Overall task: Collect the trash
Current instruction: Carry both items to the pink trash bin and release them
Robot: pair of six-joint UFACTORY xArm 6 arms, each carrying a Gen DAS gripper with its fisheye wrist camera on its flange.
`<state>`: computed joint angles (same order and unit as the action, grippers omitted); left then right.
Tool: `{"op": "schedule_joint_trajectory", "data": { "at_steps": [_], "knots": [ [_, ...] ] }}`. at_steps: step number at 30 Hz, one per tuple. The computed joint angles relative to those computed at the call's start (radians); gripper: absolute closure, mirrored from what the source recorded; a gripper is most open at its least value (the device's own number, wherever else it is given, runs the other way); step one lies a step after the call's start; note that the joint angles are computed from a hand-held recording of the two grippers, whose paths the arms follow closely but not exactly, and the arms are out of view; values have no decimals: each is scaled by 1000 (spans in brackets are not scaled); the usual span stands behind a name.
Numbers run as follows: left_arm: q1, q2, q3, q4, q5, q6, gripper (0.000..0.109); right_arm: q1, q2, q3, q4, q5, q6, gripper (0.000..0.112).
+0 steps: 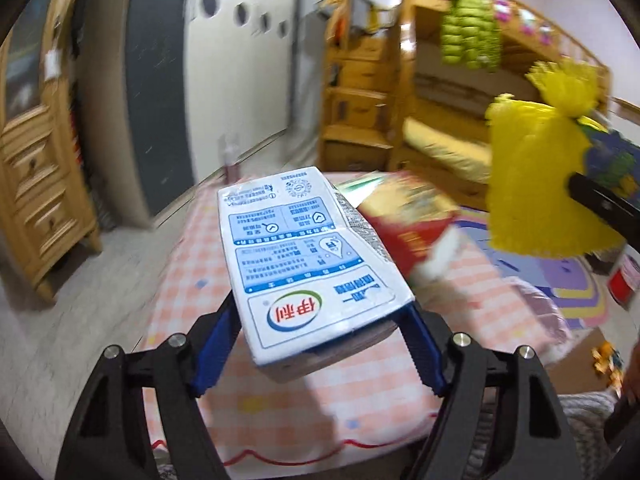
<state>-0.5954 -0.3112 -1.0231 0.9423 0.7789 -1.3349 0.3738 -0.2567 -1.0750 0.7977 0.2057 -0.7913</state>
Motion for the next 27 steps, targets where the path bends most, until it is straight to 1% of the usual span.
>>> {"op": "schedule_joint_trajectory", "data": {
  "at_steps": [1,3,6,9,10,12,13,16,18,20,22,24,25,27],
  "knots": [
    [-7,10,-18,-2,-38,22,35,-11,-8,2,-28,0,24,99],
    [-19,44,-60,-10,-89,67,35,-43,-24,14,-85,-2,73,99],
    [-30,110,-122,-35,-163,137,35,-108,-43,36,-154,19,128,99],
    [-42,227,-225,-70,-237,220,35,-174,-53,66,-234,37,192,99],
    [-51,256,-246,-68,-246,228,35,-194,-53,74,-250,45,204,99],
    [-61,329,-307,-108,-275,283,35,-242,-47,92,-315,59,256,99],
    [-62,383,-352,-162,-307,340,35,-261,-42,99,-334,61,271,99],
    [-71,479,-435,-252,-349,449,35,-320,-15,103,-372,71,311,98],
    [-80,541,-497,-330,-366,533,35,-355,15,92,-366,81,312,98],
    [-90,626,-588,-439,-373,645,34,-380,49,75,-362,88,310,98],
    [-100,704,-680,-524,-362,737,34,-405,94,53,-363,98,302,98],
    [-107,770,-764,-578,-345,807,34,-423,130,34,-377,103,308,98],
    [-112,830,-844,-619,-328,858,34,-432,148,22,-384,108,315,98],
    [-113,886,-920,-671,-307,915,34,-452,197,-15,-377,120,316,98]
  ]
}}
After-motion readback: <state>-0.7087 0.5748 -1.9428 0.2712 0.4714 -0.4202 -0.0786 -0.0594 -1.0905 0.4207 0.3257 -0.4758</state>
